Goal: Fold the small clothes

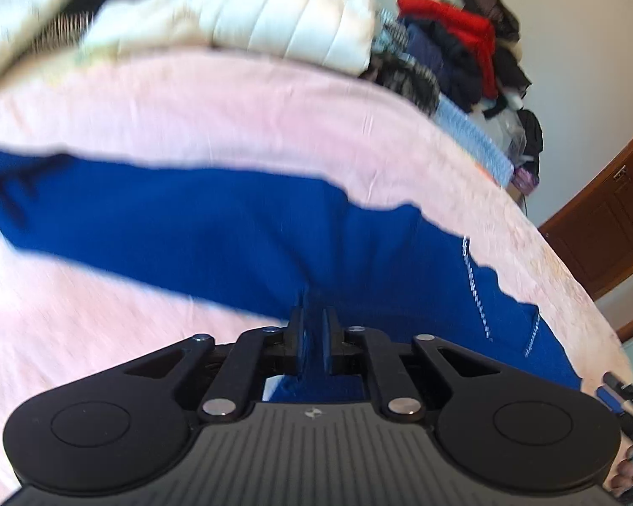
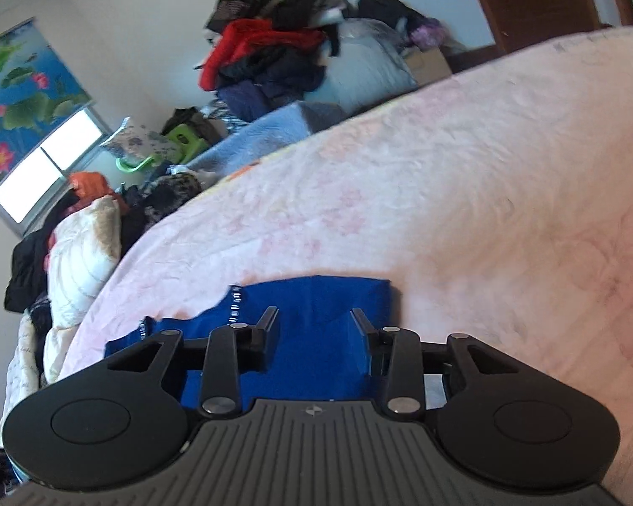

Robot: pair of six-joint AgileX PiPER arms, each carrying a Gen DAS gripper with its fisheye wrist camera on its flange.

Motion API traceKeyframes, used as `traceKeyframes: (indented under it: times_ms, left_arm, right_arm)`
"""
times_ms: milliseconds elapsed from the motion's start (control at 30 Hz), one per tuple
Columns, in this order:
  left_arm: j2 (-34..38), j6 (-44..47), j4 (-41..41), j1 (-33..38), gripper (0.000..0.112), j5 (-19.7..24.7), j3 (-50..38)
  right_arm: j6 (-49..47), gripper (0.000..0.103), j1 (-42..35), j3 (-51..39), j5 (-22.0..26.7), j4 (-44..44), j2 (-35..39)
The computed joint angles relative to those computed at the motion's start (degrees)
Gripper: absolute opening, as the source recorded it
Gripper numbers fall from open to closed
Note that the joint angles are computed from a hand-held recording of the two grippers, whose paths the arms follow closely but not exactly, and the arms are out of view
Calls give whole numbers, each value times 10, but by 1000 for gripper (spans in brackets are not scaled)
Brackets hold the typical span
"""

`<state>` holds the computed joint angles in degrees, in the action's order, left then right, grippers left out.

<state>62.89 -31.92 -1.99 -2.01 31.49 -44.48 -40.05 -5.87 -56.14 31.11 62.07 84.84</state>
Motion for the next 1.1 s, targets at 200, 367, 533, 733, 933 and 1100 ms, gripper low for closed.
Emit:
traceKeyframes:
  times_ms: [200,367,533,733,933,1100]
  left_arm:
    - [49,-57,113,-78,60,-64,-56]
    - [207,-6,93,-99,60,-89,-155]
    - [364,-103,292,-140,60,-41,-283]
    - [438,-65,302,-133,15,-37,-334]
    - [451,-67,320,-138,6,-2,-362]
    - [452,-123,378,-148,6,4,-356]
  right_arm:
    - [108,74,98,-209,44,-240,125]
    - [162,70,150,-409,132,-347,269]
    - [170,44,197,-503,172,-434,341]
    - [149,8,177,-481,163,-383,339]
    - [192,5,149,-456,112,-366,335]
    - [200,15,163,-413,63,-357,324]
